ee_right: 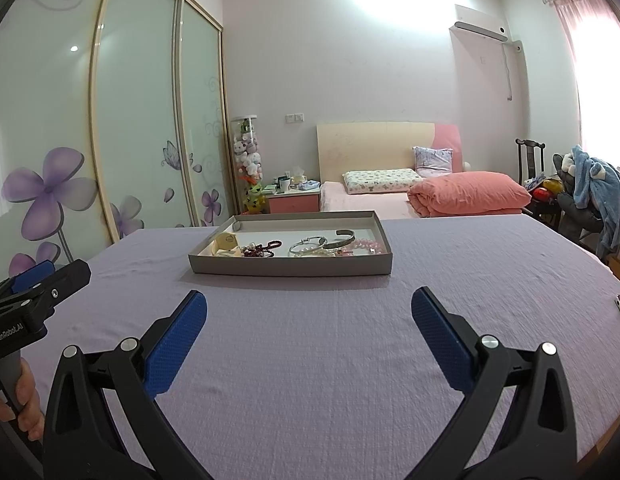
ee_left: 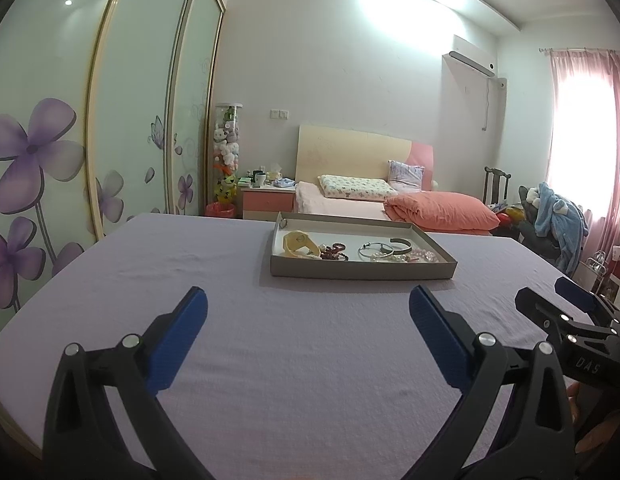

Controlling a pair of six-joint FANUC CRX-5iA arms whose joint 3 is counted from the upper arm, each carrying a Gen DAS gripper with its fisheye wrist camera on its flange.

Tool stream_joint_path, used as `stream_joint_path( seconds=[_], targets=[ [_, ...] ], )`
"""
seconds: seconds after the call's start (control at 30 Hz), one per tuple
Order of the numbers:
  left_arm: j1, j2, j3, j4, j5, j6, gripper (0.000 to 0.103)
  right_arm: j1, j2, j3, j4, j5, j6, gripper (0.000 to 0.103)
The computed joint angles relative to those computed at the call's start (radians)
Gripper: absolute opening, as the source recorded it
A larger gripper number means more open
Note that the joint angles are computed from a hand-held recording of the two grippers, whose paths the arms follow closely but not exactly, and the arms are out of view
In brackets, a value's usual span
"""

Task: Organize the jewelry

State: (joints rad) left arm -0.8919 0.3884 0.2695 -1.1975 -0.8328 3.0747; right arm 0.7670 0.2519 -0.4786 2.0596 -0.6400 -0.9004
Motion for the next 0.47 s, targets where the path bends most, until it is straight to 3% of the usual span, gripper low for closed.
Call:
stream_joint_path(
  seconds=[0.47],
  targets=[
    [-0.008,0.011,0.019,-0.001,-0.009,-0.008,0.099,-0.003,-0.003,0.001,-0.001,0.003,0.0,0.101]
  ],
)
